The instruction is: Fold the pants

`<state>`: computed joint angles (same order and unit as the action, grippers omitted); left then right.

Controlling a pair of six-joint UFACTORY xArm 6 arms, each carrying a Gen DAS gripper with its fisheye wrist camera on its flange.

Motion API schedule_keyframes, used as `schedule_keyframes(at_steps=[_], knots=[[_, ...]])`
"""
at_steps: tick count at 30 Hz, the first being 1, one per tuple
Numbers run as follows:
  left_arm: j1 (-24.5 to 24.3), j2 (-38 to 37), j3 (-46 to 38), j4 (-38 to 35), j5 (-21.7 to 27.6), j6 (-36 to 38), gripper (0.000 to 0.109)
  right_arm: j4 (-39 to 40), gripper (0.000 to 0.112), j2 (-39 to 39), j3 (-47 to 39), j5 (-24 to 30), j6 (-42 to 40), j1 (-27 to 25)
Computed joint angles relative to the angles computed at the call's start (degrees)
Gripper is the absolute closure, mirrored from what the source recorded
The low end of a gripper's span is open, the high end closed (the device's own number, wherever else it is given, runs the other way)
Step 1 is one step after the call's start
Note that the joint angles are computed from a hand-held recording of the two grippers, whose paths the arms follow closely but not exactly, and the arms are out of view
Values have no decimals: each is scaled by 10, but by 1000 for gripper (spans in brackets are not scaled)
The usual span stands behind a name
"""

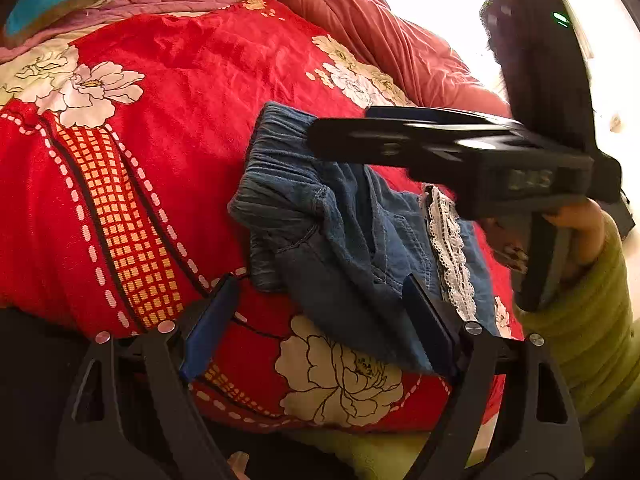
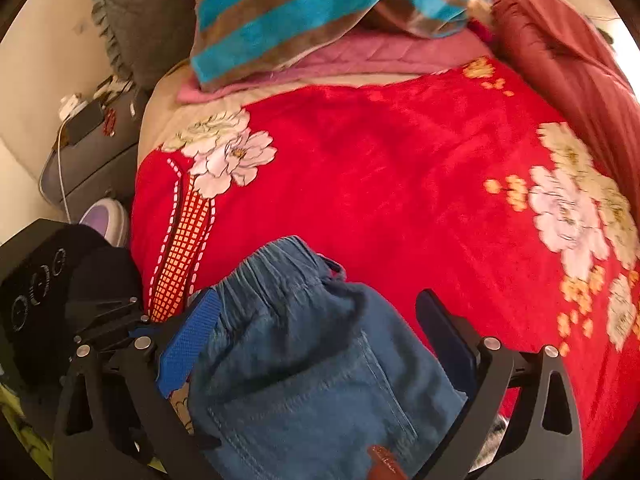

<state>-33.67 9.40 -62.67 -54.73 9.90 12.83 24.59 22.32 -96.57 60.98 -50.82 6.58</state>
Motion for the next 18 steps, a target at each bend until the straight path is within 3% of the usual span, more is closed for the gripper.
schedule_keyframes(at_steps=[5, 8, 14, 17, 18], knots=[[2, 2, -4, -20, 5, 19, 31, 9, 16, 53, -60, 60, -3, 7], [2, 2, -4, -19, 5, 19, 30, 23, 49, 90, -100, 114, -6, 3], [0, 3, -9, -74, 1, 65, 25, 78, 77, 50, -54, 93, -34, -24], [-12, -4, -15, -196, -33, 171, 19, 119, 82, 23, -34, 99, -54, -49], [-14, -6, -15, -207, -36, 180, 18, 135, 82, 17, -30, 103, -58, -58]])
